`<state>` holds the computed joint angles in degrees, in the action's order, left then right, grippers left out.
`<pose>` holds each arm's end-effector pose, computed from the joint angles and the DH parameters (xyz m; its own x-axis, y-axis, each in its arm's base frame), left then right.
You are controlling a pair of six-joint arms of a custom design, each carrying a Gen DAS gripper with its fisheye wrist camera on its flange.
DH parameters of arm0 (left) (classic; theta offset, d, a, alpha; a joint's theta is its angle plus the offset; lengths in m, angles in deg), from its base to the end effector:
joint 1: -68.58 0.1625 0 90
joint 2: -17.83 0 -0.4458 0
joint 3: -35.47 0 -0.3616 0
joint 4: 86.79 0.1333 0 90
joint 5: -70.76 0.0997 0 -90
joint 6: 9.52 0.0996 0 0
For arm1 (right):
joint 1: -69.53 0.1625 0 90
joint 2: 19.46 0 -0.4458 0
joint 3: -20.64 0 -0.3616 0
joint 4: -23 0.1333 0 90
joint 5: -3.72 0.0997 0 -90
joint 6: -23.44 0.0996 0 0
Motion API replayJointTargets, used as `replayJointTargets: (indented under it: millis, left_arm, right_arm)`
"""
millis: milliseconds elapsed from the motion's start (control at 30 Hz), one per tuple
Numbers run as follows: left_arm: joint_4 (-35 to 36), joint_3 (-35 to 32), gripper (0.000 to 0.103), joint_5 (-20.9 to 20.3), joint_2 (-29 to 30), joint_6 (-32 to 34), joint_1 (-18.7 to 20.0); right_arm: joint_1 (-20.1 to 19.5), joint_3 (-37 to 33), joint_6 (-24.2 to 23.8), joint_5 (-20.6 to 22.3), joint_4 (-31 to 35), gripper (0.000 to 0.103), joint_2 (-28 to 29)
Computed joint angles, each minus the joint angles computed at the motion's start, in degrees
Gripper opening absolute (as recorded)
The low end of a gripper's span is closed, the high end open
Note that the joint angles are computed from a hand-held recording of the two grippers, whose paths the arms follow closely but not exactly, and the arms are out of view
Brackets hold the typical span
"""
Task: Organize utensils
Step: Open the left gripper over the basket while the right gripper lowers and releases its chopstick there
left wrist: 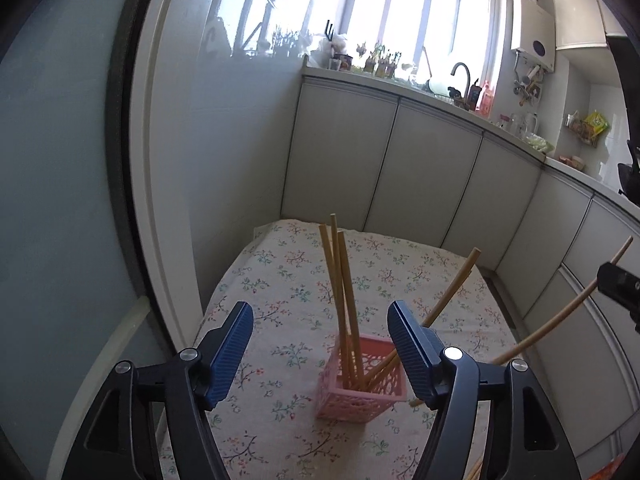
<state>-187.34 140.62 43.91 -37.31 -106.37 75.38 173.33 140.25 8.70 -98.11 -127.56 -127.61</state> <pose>-0.5055 -0.2840 0.1532 -0.8219 -0.1523 -0.5488 0.4145 0.5010 -0.7597 0.1942 -0.3173 0.5258 -0.9152 -0.2420 0.3221 -0.4023 0.5938 -0.6968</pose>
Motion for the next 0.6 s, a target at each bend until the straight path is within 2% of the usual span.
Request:
replayJointTargets:
  millis: [167,333,600]
  left_arm:
    - [2.1,0.6,0.071,-3.4,-1.5,-1.7,0.5]
    - [0.0,1.7,0.071,-5.9,-2.4,-1.2,1.4]
    - [-1.8,1.6,0.071,-7.0,-1.9,1.4,2.0]
  right_arm:
    - [2.2,0.7,0.1,0.2,-4.6,0.005,3.1]
    - [3.1,2.3,-0.6,-1.2,-8.6,0.005,6.9]
    - [1.8,4.5,-0.1,-2.4,-12.4,0.005,12.6]
